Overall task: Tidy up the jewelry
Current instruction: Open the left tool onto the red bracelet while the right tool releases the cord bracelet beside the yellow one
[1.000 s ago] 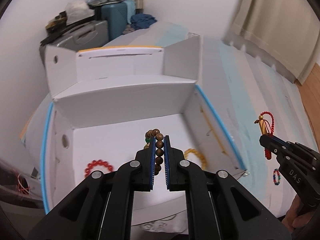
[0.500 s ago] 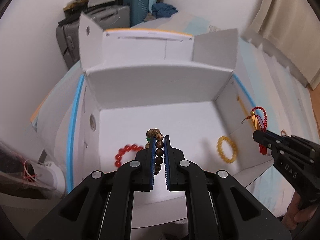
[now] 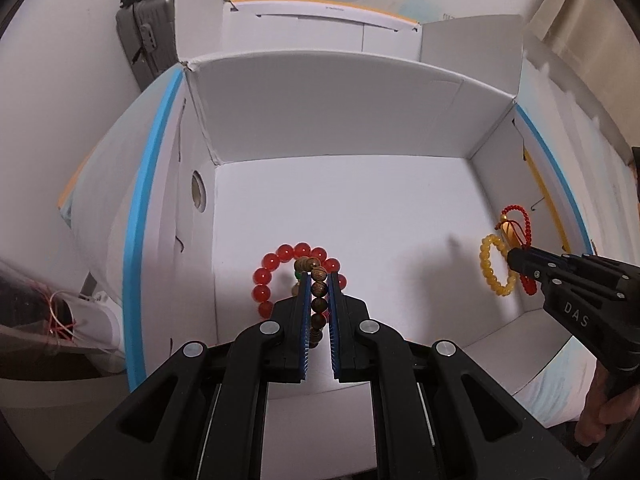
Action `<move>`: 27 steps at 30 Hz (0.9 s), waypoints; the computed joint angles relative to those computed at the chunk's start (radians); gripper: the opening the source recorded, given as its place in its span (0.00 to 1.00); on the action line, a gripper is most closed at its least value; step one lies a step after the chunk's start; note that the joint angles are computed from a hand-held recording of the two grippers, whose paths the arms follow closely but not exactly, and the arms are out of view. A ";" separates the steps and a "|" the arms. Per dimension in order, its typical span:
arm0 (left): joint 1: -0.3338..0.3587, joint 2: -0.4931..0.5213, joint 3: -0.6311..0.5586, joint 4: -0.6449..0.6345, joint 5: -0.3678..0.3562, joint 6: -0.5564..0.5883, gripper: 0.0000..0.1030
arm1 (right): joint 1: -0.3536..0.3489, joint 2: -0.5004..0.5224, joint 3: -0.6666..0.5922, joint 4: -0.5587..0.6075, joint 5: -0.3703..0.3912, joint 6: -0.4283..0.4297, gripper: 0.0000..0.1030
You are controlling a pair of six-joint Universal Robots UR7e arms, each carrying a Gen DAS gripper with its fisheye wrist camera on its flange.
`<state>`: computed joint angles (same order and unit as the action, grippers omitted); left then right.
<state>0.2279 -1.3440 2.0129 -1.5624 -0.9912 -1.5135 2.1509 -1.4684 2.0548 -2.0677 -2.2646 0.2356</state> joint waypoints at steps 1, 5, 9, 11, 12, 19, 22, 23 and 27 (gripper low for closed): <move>0.002 0.000 0.001 0.000 -0.001 0.000 0.07 | -0.002 0.001 0.001 0.003 0.001 0.002 0.08; 0.009 -0.002 0.004 -0.001 -0.004 0.000 0.07 | -0.006 0.008 0.005 0.005 0.002 0.007 0.08; 0.012 -0.006 0.006 0.007 -0.006 -0.014 0.08 | -0.005 0.005 0.009 0.000 0.001 0.006 0.11; 0.011 -0.007 0.005 0.016 -0.003 -0.023 0.08 | -0.004 0.003 0.014 -0.007 0.001 0.001 0.11; 0.008 -0.006 0.004 0.022 0.001 -0.027 0.09 | -0.004 0.001 0.017 -0.008 0.004 -0.001 0.13; -0.012 0.002 -0.015 0.061 0.022 -0.053 0.41 | 0.008 -0.016 0.035 -0.054 0.017 -0.023 0.51; -0.025 0.008 -0.024 0.068 0.035 -0.056 0.50 | 0.013 -0.036 0.036 -0.062 0.025 -0.033 0.61; -0.034 0.017 -0.037 0.097 0.050 -0.071 0.62 | 0.014 -0.046 0.037 -0.067 0.024 -0.037 0.66; -0.059 0.041 -0.070 0.161 0.099 -0.104 0.77 | 0.038 -0.071 0.030 -0.081 0.014 -0.035 0.78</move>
